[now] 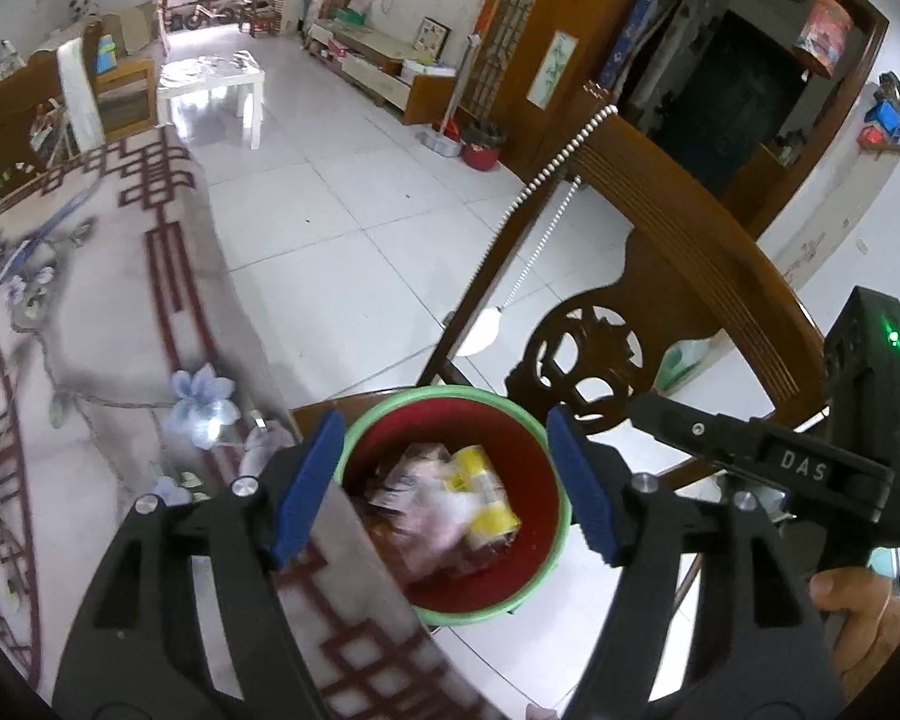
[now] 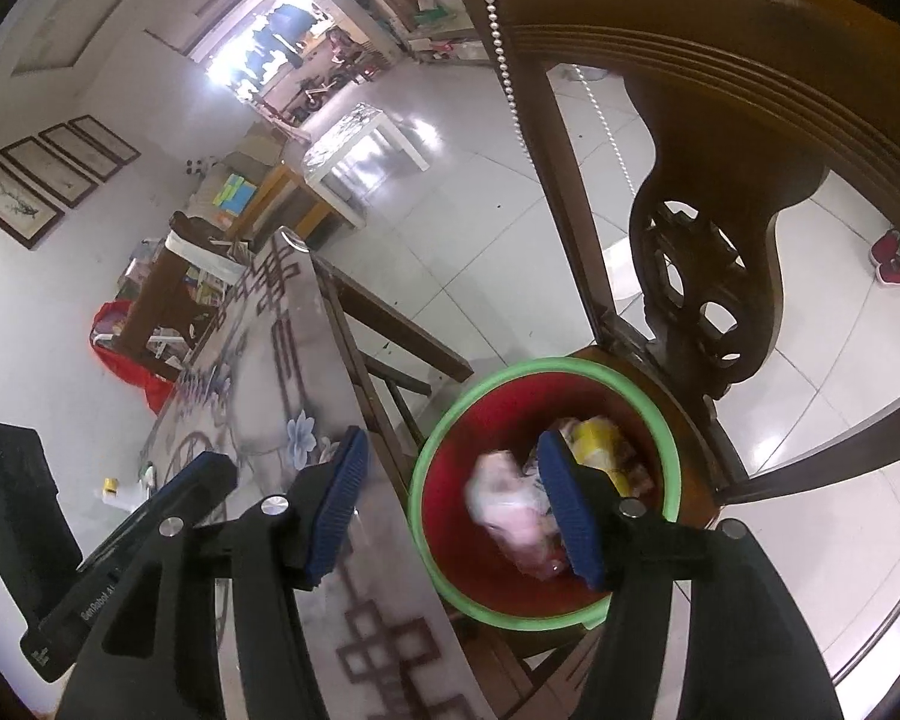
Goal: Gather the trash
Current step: 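Grasp the gold cigarette pack with the left tool while the right tool grasps the blue-white wrapper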
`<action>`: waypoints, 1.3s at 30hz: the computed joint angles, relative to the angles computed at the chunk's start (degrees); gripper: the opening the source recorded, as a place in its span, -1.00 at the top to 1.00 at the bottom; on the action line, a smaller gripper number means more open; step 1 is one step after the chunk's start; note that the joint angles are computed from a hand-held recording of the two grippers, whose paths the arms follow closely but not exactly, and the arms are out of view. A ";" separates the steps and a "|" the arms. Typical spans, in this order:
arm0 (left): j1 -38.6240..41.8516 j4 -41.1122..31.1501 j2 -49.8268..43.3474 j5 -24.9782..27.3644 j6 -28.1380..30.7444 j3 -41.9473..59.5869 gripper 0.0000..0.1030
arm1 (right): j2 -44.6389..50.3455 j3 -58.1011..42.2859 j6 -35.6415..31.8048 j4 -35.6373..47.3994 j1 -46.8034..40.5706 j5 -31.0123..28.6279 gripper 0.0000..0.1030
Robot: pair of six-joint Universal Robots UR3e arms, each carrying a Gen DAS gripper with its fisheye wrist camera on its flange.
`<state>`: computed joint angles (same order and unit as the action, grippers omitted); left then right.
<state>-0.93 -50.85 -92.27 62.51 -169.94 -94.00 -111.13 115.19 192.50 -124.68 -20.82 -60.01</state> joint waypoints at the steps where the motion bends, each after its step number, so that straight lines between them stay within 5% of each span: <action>1: 0.91 0.11 1.08 -0.18 -0.07 -0.91 -0.31 | -0.05 -0.10 0.05 -0.05 0.29 -0.12 -0.14; 11: 22.81 -5.06 17.46 -2.02 4.23 -13.53 -0.36 | 8.32 -5.81 4.00 -3.97 13.12 -3.97 -0.21; 18: 46.59 -15.58 25.96 -3.10 14.97 -20.27 -0.36 | 18.00 -13.46 7.85 -5.96 26.74 -7.68 -0.30; 28: 67.17 -26.84 23.78 -4.81 36.76 -17.60 -0.36 | 37.47 -31.37 14.20 -2.76 48.14 -10.95 -0.34; 39: 73.40 -35.13 12.69 -6.58 53.62 -9.09 -0.42 | 56.17 -53.51 21.09 8.35 60.72 -16.50 -0.35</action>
